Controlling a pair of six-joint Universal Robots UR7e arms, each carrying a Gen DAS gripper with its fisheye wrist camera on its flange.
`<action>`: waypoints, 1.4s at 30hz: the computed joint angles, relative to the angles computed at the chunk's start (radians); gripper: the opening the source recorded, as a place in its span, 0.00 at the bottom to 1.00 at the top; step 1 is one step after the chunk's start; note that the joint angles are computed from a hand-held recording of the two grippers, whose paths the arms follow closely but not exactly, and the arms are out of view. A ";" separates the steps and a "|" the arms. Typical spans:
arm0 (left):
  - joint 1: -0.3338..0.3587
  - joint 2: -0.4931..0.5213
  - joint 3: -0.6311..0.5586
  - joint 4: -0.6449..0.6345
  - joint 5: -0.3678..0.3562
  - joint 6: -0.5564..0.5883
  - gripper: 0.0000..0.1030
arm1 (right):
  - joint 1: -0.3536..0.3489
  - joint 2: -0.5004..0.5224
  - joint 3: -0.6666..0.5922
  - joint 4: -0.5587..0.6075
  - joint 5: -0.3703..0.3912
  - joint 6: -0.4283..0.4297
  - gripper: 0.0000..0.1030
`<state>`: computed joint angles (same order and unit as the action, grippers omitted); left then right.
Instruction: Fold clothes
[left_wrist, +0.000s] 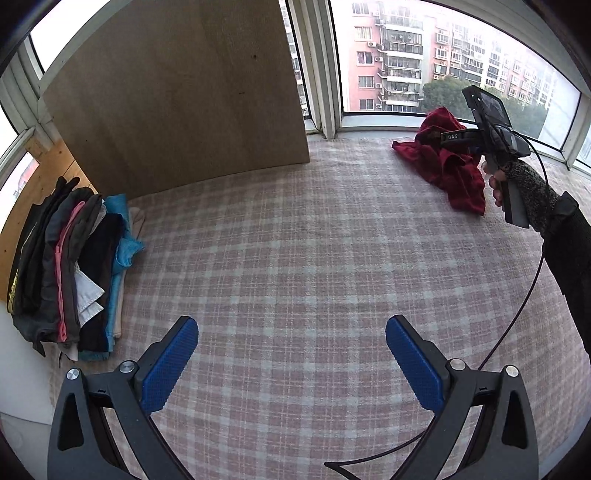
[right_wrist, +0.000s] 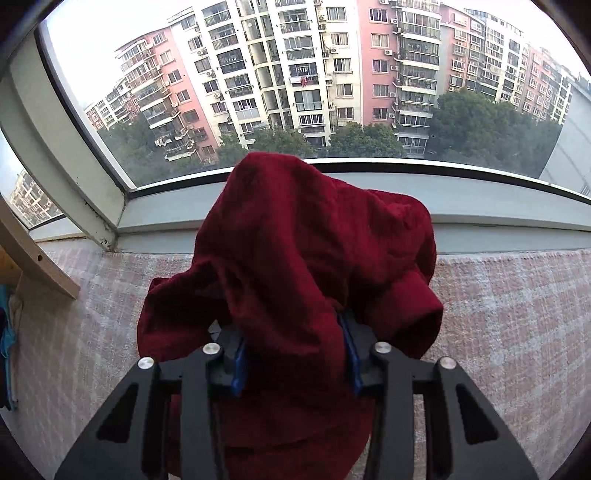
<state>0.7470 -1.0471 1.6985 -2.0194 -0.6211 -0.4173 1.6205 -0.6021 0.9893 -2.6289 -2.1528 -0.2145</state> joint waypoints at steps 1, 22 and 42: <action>0.001 0.002 0.000 -0.001 -0.002 0.002 0.99 | -0.002 -0.016 0.011 0.021 0.032 0.014 0.21; 0.003 -0.416 0.224 -0.196 0.060 0.195 0.99 | 0.434 -0.381 0.595 -0.222 0.259 0.368 0.19; 0.138 -0.473 0.414 -0.199 -0.244 0.629 0.99 | 0.454 -0.302 0.933 -0.197 -0.237 0.583 0.54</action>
